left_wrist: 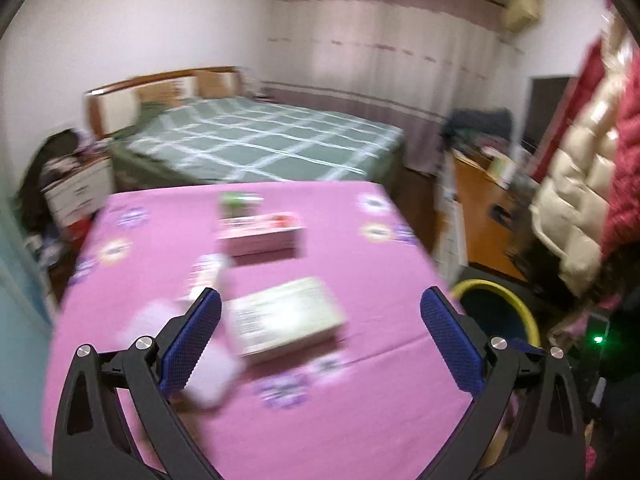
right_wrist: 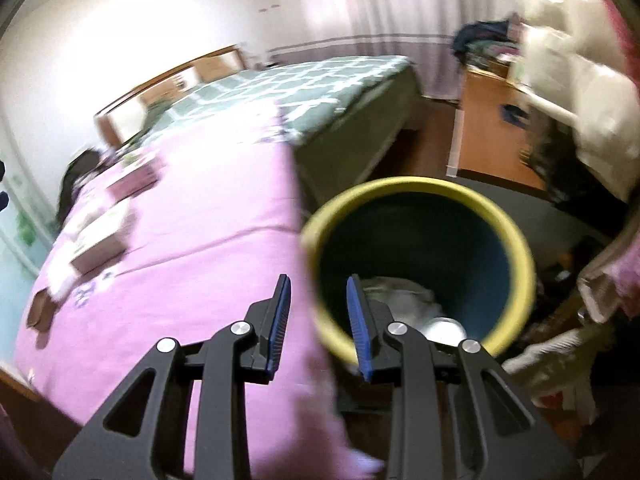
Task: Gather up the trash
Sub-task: 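Move the right tool from the bin to the white foam net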
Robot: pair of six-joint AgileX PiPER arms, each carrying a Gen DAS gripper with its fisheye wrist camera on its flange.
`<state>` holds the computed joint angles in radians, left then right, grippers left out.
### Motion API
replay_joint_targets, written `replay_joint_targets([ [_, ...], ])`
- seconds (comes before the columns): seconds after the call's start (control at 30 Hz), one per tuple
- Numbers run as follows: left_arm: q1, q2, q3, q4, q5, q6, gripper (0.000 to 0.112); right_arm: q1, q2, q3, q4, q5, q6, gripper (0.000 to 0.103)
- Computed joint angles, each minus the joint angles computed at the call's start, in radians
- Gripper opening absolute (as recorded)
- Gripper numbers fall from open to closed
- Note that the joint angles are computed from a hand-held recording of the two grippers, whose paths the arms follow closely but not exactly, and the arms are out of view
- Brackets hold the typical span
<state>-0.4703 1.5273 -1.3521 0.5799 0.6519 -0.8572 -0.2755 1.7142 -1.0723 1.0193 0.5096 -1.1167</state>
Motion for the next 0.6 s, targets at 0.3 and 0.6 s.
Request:
replay_joint_targets([
  [0.3, 0.228, -0.379, 0.390, 0.077, 0.010, -0.103, 0.098, 0.357, 0.010, -0.078, -0.095, 0.023, 0.127, 0.028],
  [0.6, 0.394, -0.528, 0.541, 0.021, -0.026, -0.030, 0.098, 0.624, 0.163, -0.365, -0.238, 0.100, 0.327, 0.028],
])
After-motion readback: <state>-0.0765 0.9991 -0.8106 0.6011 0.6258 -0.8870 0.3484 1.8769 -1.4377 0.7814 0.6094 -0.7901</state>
